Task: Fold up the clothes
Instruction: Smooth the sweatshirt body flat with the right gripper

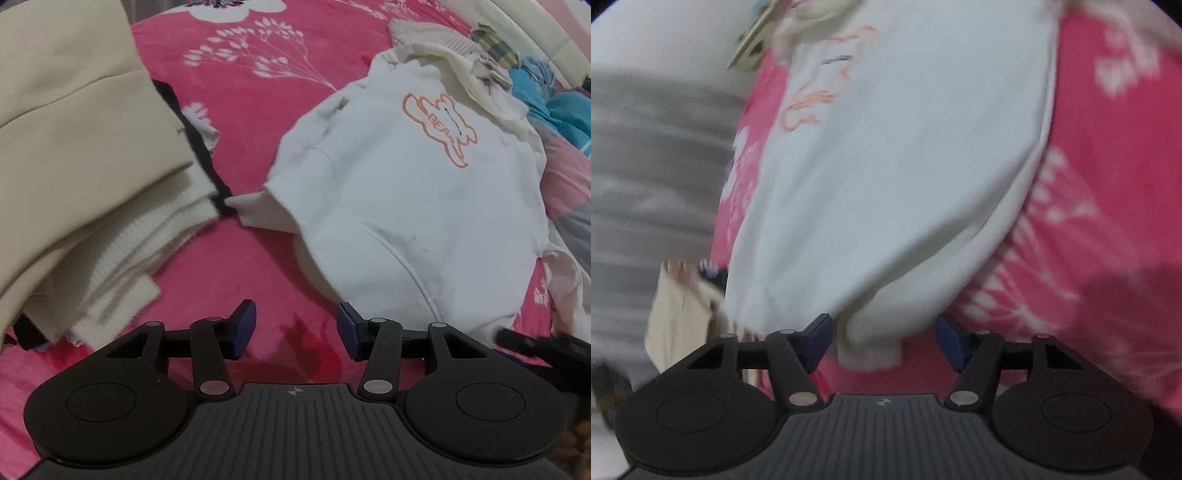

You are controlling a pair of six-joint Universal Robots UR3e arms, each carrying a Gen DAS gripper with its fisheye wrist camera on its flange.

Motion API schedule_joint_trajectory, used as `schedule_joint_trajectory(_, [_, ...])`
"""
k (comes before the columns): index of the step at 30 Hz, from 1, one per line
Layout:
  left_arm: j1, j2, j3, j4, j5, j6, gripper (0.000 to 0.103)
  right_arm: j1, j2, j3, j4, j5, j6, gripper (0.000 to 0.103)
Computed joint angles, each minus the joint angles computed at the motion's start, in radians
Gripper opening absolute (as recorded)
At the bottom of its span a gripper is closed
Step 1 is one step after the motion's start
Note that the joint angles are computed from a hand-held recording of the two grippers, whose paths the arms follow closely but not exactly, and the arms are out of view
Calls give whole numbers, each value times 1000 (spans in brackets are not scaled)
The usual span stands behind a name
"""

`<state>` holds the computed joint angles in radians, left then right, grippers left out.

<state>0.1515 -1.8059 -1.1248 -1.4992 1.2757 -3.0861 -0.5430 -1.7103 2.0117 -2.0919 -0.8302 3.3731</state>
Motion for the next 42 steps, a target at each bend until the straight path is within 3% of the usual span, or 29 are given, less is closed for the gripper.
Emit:
schedule_joint_trajectory(2, [7,0,-6,-4,-1,3,48,13,22,64,-108,4,71,35])
schedule_joint_trajectory(3, [7,-7,-2,-7,2,2,48,10,18,62,-92,-1,69,13])
schedule_joint_trajectory(6, [10,-18,7,-11,0,17,48,-22,-43,21,57,-8,-11,9])
schedule_joint_trajectory(12, [0,-52,46,-47,-5,49,48,-194,-148,-287,600,-85,-399,6])
schedule_joint_trajectory(17, [-28,-71,87,-72,-1,68,48,-262,-64,-502,757,-201,-524,5])
schedule_joint_trajectory(20, [-44,-79,93,-82,3,63,48,-195,-11,-481,655,-375,-489,0])
schedule_joint_trajectory(24, [-64,-74,76,-77,11,70,48,-121,-9,-371,474,-645,-436,4])
schedule_joint_trajectory(27, [-78,-65,60,-66,20,89,48,-166,-125,-314,422,-537,-477,4])
schedule_joint_trajectory(29, [-82,-70,61,-62,21,84,48,-90,-184,-290,333,-468,-552,5])
schedule_joint_trajectory(31, [-81,-78,67,-53,25,61,48,50,-159,-279,208,-427,-601,15])
schedule_joint_trajectory(34, [-71,-80,68,-24,26,25,48,290,-15,-304,0,-417,-630,34])
schedule_joint_trajectory(38, [-52,-79,54,38,29,-15,48,555,301,-428,-205,-451,-687,37])
schedule_joint_trajectory(42, [-58,-142,82,129,53,-72,48,708,514,-537,-355,-566,-752,63])
